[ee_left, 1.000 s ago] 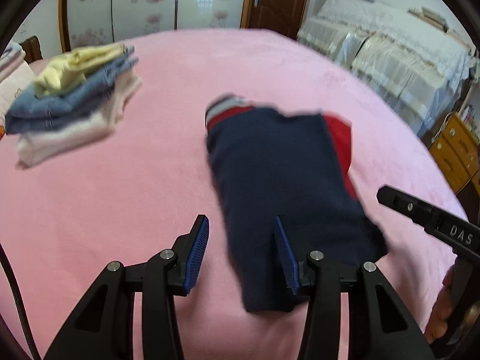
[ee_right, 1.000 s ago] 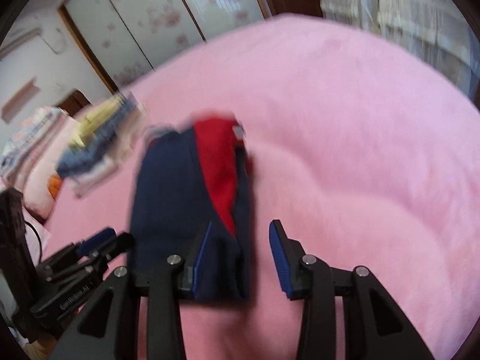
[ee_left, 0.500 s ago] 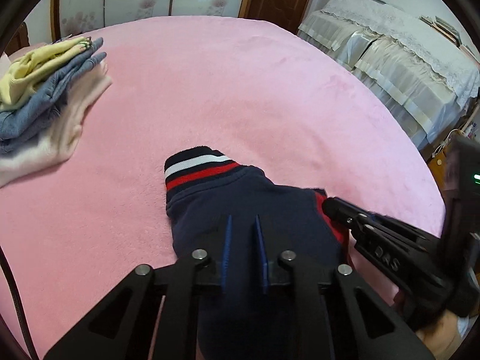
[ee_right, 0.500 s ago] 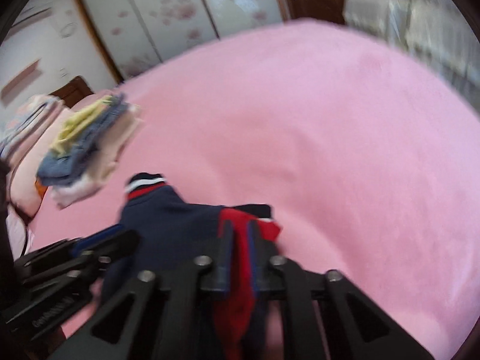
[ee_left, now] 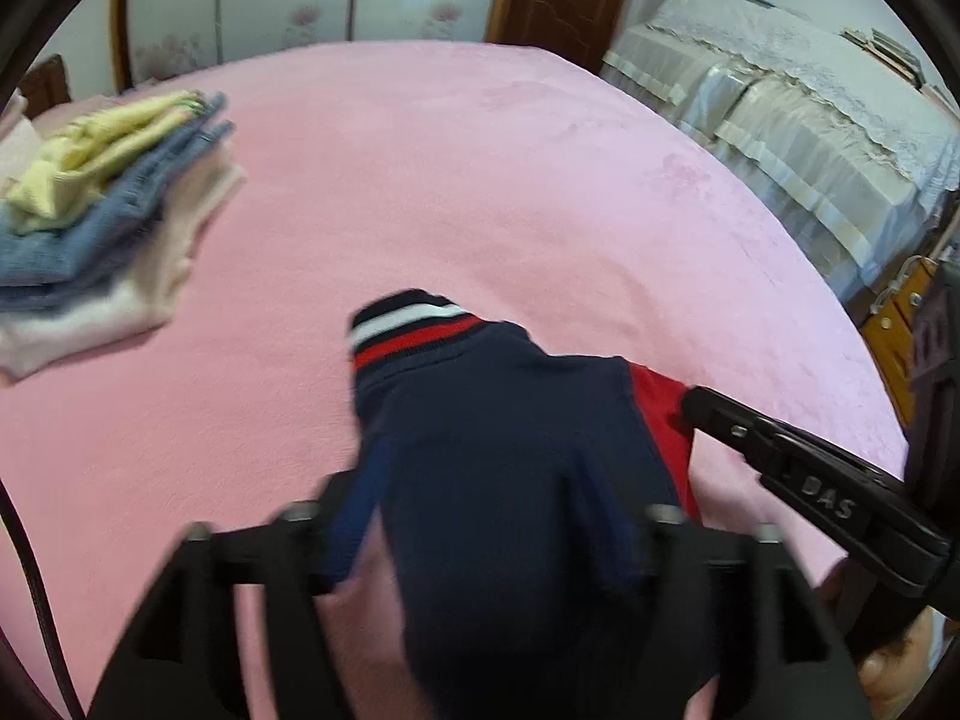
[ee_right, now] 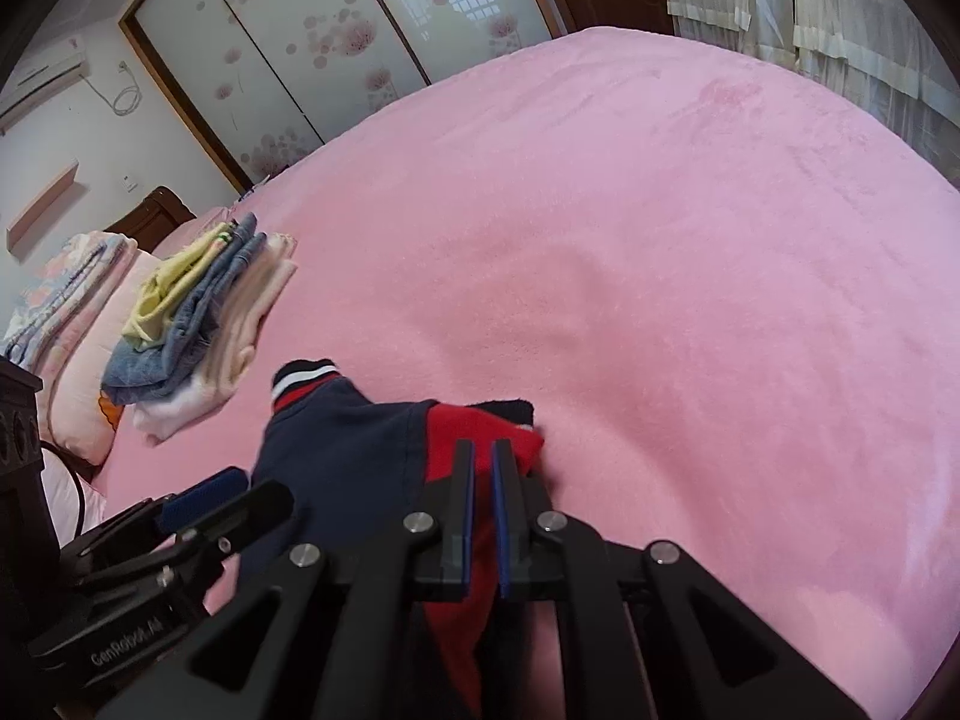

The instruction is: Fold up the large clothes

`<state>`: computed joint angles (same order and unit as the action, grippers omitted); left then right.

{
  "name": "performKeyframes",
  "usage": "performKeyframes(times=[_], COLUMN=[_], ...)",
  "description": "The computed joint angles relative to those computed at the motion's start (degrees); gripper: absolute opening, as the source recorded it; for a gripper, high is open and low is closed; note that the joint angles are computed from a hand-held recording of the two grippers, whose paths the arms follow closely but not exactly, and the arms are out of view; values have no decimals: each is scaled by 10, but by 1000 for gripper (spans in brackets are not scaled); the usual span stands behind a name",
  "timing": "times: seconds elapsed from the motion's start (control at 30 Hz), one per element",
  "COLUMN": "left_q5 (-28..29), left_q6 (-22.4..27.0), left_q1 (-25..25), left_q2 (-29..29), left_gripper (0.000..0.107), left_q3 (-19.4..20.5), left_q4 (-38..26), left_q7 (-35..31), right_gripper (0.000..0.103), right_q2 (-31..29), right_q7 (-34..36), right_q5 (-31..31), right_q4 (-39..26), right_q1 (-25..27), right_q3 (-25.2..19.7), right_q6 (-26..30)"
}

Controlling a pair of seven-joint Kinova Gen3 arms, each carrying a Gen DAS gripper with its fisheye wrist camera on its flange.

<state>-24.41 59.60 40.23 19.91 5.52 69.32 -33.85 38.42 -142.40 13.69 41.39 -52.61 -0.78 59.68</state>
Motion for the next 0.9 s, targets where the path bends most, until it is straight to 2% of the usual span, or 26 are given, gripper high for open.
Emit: performKeyframes(times=[0.13, 0.2, 0.37, 0.43, 0.6, 0.73, 0.9], left_q5=[-17, -20, -39, -54, -70, -74, -42], left_q6=[24, 42, 101, 129, 157, 169, 137], left_q1=[16, 20, 33, 43, 50, 48, 24], left_q2=[-20, -30, -49, -56, -83, -95, -107], left_gripper=[72, 72, 72, 72, 73, 73, 74], left_q3=[2, 6, 21, 27, 43, 58, 66], left_q4=[2, 1, -11, -18, -15, -12, 18], left_q7=[21, 30, 42, 52, 85, 98, 98], right_gripper=[10, 25, 31, 35, 70, 74, 74], right_q2=[-27, -50, -92, -99, -103, -106, -111], right_q7=[-21, -44, -91, -99, -101, -85, -68], right_q5=[13, 27, 92, 126, 214, 257, 234], right_q4=[24, 51, 84, 75, 48, 39, 44], right_q1=[-15, -27, -67, -90, -144, -167, -147], right_q3=[7, 11, 16, 17, 22, 19, -1], right_q6=[-2, -10, 1, 32, 102, 125, 121])
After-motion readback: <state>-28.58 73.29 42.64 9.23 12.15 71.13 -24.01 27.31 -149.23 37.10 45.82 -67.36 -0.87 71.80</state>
